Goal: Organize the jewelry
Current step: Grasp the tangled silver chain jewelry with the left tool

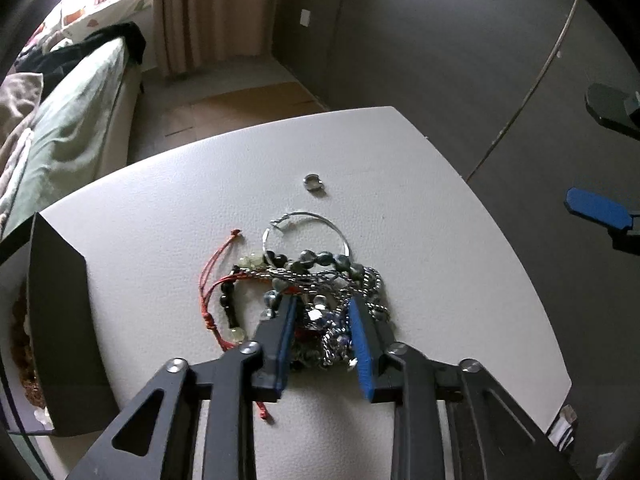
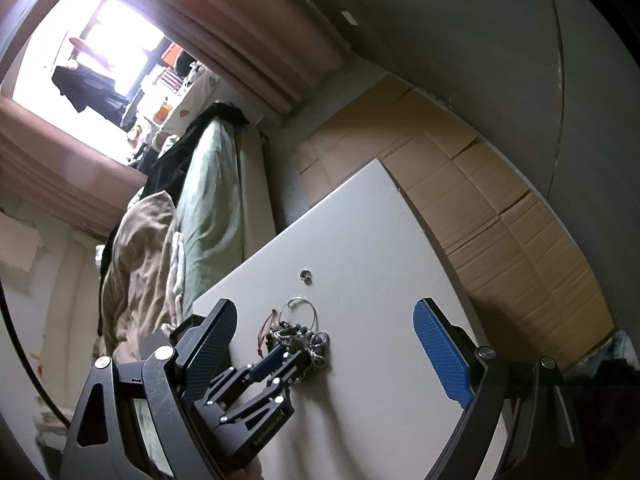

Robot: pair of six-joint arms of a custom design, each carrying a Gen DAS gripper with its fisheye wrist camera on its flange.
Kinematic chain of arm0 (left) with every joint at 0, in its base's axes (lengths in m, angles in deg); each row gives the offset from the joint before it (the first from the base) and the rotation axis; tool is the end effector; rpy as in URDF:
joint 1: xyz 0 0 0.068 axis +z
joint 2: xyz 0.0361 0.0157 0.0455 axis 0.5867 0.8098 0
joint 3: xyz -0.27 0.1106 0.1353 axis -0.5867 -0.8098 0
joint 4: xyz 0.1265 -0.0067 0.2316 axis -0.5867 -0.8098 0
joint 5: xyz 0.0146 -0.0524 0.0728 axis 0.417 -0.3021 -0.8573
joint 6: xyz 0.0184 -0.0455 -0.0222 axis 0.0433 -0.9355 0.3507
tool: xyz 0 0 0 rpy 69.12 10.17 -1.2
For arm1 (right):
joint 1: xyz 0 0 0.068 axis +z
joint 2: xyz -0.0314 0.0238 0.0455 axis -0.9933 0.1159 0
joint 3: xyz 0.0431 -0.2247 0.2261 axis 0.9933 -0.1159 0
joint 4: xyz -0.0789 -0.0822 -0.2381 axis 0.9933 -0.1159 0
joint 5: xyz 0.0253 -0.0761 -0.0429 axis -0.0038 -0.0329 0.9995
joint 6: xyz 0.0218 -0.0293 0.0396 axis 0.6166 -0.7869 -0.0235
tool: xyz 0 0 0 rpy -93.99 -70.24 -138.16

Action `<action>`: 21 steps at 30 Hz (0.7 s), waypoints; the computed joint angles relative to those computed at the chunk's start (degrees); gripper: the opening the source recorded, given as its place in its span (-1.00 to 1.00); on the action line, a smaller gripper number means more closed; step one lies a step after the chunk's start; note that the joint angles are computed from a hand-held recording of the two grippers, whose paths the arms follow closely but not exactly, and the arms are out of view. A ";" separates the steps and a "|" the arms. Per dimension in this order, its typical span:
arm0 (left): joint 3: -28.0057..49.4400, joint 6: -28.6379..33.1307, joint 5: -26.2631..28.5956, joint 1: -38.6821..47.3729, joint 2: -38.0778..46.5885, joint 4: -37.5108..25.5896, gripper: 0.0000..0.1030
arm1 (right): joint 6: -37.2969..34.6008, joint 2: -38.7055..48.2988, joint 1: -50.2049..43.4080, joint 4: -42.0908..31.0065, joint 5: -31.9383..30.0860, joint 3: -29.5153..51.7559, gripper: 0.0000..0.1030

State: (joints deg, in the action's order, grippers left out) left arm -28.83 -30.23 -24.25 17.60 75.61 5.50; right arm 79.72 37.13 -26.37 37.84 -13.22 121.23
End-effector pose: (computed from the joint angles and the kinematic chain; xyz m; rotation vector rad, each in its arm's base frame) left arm 0.2980 -0.1133 0.1621 1.0953 2.4607 -0.5107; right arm 0.1618 0.2147 0.2240 1.0476 2.1995 0.5731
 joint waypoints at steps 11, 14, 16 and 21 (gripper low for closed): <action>4.28 0.67 7.44 5.60 -2.29 -7.77 -0.64 | -1.44 0.71 -0.46 0.41 -0.73 0.40 0.76; 5.63 0.52 9.97 7.99 -4.25 -9.63 -0.65 | -2.52 1.09 -0.93 1.54 -1.34 0.45 0.76; 6.70 0.70 11.43 9.34 -5.73 -11.00 -0.64 | -3.18 1.44 -1.34 3.02 -2.03 0.21 0.76; 10.13 0.69 14.40 12.52 -9.27 -15.03 -0.65 | -4.61 2.74 -2.65 6.22 -3.97 -0.10 0.76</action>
State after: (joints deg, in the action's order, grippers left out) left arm -18.70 -29.55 -9.85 30.12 66.34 -9.53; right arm 75.11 39.86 -29.02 44.06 -17.20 121.14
